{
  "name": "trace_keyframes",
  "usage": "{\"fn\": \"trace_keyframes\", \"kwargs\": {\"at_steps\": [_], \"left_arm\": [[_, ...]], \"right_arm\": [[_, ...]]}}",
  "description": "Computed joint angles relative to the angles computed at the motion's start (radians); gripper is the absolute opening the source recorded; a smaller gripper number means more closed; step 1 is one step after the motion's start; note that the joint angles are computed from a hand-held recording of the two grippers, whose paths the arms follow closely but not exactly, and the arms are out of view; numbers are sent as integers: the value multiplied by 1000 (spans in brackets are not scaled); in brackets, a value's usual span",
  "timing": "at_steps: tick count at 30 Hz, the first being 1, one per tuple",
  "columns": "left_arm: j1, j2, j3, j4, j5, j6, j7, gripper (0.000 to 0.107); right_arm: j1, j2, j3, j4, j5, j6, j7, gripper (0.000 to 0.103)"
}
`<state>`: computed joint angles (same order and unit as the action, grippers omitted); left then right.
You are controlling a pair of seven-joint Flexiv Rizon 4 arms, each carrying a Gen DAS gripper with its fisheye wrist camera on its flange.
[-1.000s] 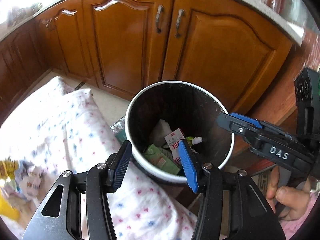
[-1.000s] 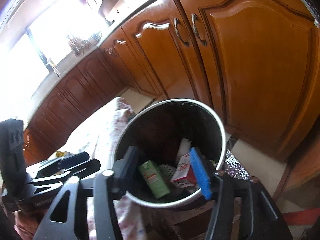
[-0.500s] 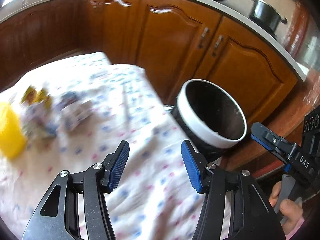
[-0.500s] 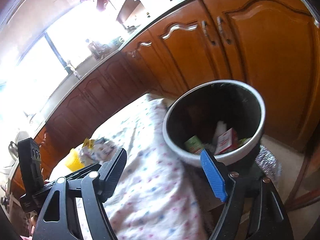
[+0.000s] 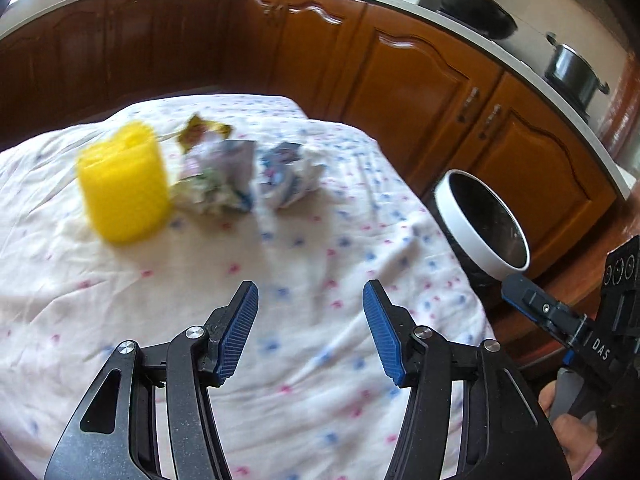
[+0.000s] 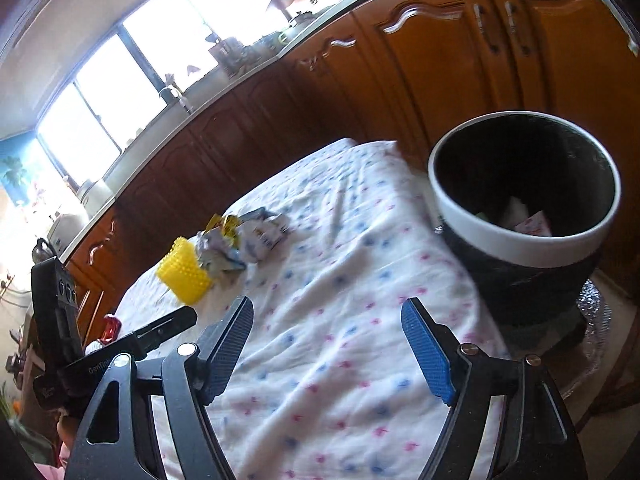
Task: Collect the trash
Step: 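Move both open tools back toward the crumpled wrappers on the table, then grasp a crumpled white wrapper with each tool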
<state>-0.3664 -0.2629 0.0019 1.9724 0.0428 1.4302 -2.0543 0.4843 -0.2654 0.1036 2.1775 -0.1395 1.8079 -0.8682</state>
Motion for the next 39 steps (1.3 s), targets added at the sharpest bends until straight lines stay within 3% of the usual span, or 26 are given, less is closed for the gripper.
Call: {"fn": "trace_keyframes", "kwargs": {"at_steps": [12, 17, 26, 29, 35, 38, 39], "left_arm": [[28, 29, 38, 33, 49, 9, -51, 55], [66, 18, 16, 25, 11, 11, -9, 55], [61, -57, 48, -96, 25, -47, -2, 55], [38, -87, 89, -148, 63, -60, -32, 55], [43, -134, 101, -221, 87, -115, -37, 55], [61, -145, 83, -223, 72, -115, -17, 54], [63, -148, 81, -223, 70, -115, -12, 48]], "right_arm": [[-53, -61, 75, -106, -57, -75, -5, 78], [-160, -126, 199, -202, -64, -124, -39, 78], [-324, -302, 437, -440, 17, -254, -171, 78], [-324, -361, 460, -527, 53, -299, -202, 77], [-304, -448, 477, -665, 125, -400, -251, 72], [-295, -479, 487, -714, 159, -445, -288, 66], [-295, -489, 495, -728, 173, -460, -303, 58]]}}
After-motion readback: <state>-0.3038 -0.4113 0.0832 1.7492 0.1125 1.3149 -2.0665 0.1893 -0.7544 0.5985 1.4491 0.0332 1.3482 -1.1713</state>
